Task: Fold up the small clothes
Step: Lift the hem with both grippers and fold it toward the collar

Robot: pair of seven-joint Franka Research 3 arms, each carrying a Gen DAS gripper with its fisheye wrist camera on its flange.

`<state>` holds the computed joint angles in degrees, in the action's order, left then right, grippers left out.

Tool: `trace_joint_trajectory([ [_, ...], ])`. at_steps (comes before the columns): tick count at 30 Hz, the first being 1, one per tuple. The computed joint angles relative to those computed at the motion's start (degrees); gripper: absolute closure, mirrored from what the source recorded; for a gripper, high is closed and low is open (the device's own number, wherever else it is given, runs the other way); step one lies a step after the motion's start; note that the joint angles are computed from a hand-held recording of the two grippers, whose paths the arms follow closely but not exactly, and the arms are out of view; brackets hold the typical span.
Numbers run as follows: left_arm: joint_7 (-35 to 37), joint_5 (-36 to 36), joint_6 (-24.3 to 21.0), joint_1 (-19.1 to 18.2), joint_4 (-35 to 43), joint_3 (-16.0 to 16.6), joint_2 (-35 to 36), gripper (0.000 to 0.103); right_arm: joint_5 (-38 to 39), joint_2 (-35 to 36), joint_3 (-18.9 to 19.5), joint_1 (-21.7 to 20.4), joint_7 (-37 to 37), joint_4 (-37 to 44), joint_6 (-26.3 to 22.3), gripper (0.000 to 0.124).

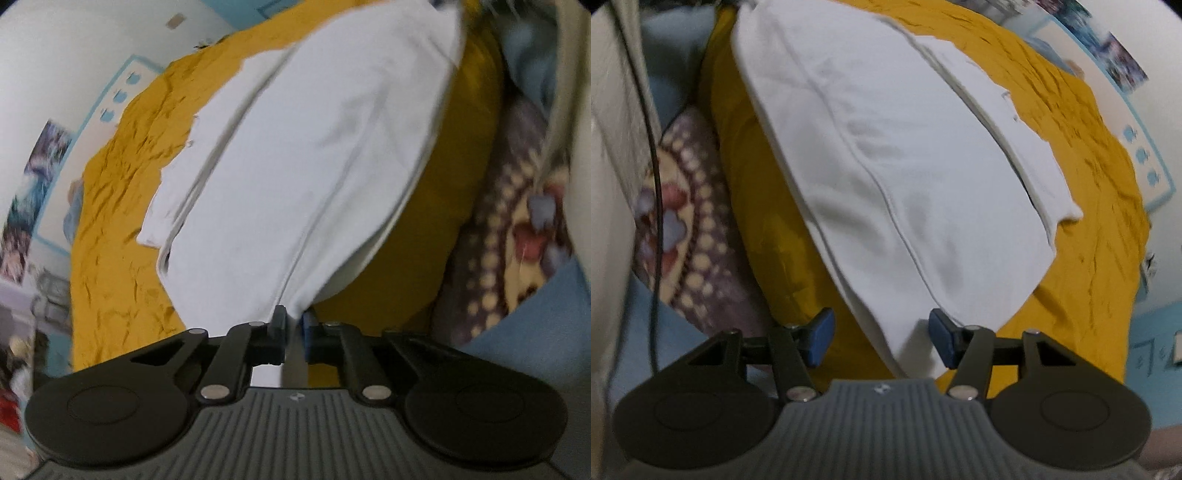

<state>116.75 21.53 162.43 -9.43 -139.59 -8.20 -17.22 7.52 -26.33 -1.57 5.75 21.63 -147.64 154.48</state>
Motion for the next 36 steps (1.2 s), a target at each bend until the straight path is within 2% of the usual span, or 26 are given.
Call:
trace_joint_trajectory([
  [3, -0.06, -6.68, -1.28, -2.02, 2.00, 2.27, -0.38, 0.095, -3.39, -0.16, 0.62, -0.69, -3.19, -1.93, 3.61, 0.073],
  [5, -0.90, -8.73, -1.10, -2.18, 2.78, 2.40, -0.53, 0.096, -4.89, -0.24, 0.82, -1.04, -4.82, -2.82, 5.22, 0.075],
  [7, -1.61, -9.84, -0.61, -2.17, 3.53, 2.33, -0.47, 0.096, -5.98, -0.17, 1.28, -1.63, -5.33, -3.53, 7.28, 0.092],
  [8, -2.09, -10.07, -0.65, -2.10, 4.06, 2.13, -0.31, 0.096, -6.08, -0.32, 1.21, -1.57, -5.63, -3.74, 7.86, 0.105],
  [9, -2.56, -10.12, -0.54, -1.94, 4.44, 1.96, -0.22, 0.096, -5.37, -0.79, 0.27, -0.61, -6.83, -3.99, 8.24, 0.117],
  [10, -2.94, -10.11, -0.49, -1.78, 4.90, 1.86, -0.01, 0.096, -4.37, -1.40, -0.83, 0.46, -8.21, -4.05, 8.48, 0.123],
  [15, -6.01, -9.30, 0.40, -0.53, 7.53, 1.07, 0.87, 0.096, -0.27, -3.39, -2.94, 2.54, -10.74, -3.21, 10.96, 0.124],
  [19, -11.30, -5.69, 2.00, 2.04, 11.18, -0.44, 2.68, 0.096, 3.49, -2.23, -4.11, 3.91, -10.54, 0.94, 15.25, 0.124],
  [23, -19.95, 1.62, 2.97, 5.67, 17.88, -2.74, 6.93, 0.096, 6.66, 2.25, -4.59, 4.98, -8.89, 8.12, 19.29, 0.124],
  [27, -31.65, 14.79, 4.16, 8.17, 26.98, -3.98, 13.47, 0.096, 9.29, 9.13, -6.19, 7.48, -9.42, 16.58, 23.91, 0.124],
  [30, -37.16, 21.56, 3.64, 6.98, 35.13, -2.34, 19.31, 0.096, 12.19, 16.25, -7.61, 9.36, -10.11, 25.21, 26.17, 0.124],
  [33, -38.87, 24.98, 2.71, 4.75, 43.96, -0.03, 25.63, 0.097, 13.02, 23.97, -5.70, 7.03, -8.18, 35.00, 26.48, 0.124],
  [36, -37.37, 24.54, 0.76, 2.54, 54.59, 2.00, 33.31, 0.096, 11.42, 32.14, -4.46, 4.84, -4.11, 45.81, 24.81, 0.124],
])
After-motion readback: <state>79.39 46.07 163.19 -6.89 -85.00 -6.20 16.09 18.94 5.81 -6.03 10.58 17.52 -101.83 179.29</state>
